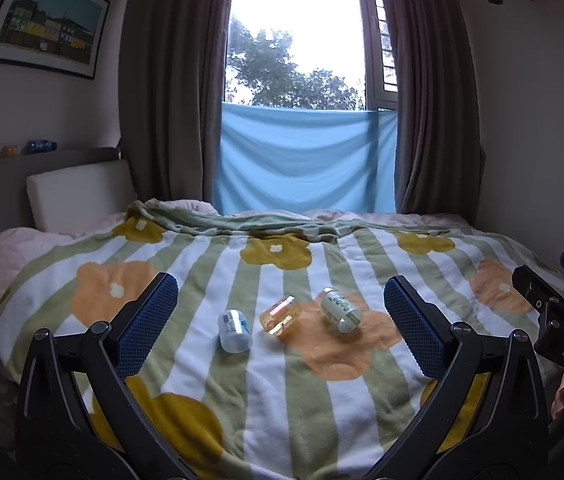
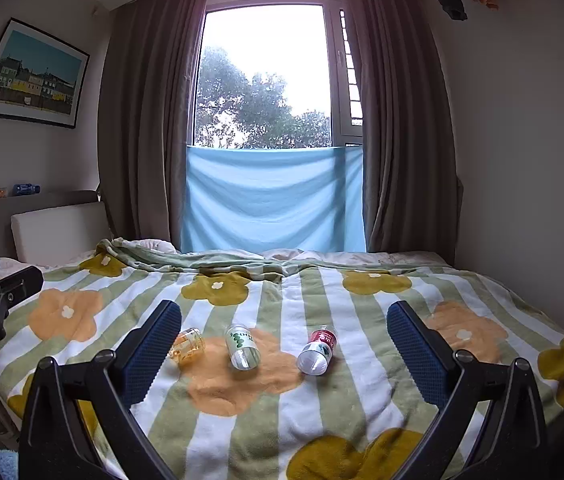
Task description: Flip cup upside down
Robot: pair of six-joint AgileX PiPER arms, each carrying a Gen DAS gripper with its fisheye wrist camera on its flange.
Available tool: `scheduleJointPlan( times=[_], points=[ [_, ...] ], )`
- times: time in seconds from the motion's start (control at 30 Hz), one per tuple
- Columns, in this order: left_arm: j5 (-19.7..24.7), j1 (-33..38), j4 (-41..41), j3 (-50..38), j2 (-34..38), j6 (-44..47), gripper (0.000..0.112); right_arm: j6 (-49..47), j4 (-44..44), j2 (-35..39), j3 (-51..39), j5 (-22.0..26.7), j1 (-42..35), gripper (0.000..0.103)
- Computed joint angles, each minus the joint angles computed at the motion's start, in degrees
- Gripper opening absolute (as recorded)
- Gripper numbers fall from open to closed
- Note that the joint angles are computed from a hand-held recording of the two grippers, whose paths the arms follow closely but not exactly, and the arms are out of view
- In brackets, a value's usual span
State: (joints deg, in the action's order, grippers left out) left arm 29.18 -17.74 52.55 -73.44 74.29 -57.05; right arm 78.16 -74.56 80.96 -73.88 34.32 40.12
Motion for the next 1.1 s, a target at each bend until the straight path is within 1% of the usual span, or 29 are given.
scheduleJointPlan(
  times=[0.1,0.13,0.37,0.43,0.8,1.1],
  points=[
    [0.16,-0.03,-0.30,-0.07,0.06,0.20,0.103,0.10,-0.20,0.00,0.06,-0.17,-0.11,0.103],
    [-0.08,-0.15,0.72,0.52,-0.11,-0.83,0.103,0.05,-0.22,0.04,0.00,-0.27,-0.20,0.103],
    [0.89,-0.44,-1.42,-0.67,0.24,1.09,0.103,0.54,-0.92,0.19,0.23,-0.44,-0.18,0.103],
    [0.36,0.32,-3.22,-1.16,0.40,2.75,0.103,0.90,-1.29,0.30,0.23,-0.19,0.06,0.103],
    [0.24,0.35,-2.97,-0.79,0.21,2.46,0.103,1.59,-2.12,0.38,0.40,0.07,0.32,0.103],
    [0.07,0.81,-4.31,-0.96,0.29,3.48,0.103,2.84,-3.22,0.51,0.84,0.20,0.82,0.103]
  ],
)
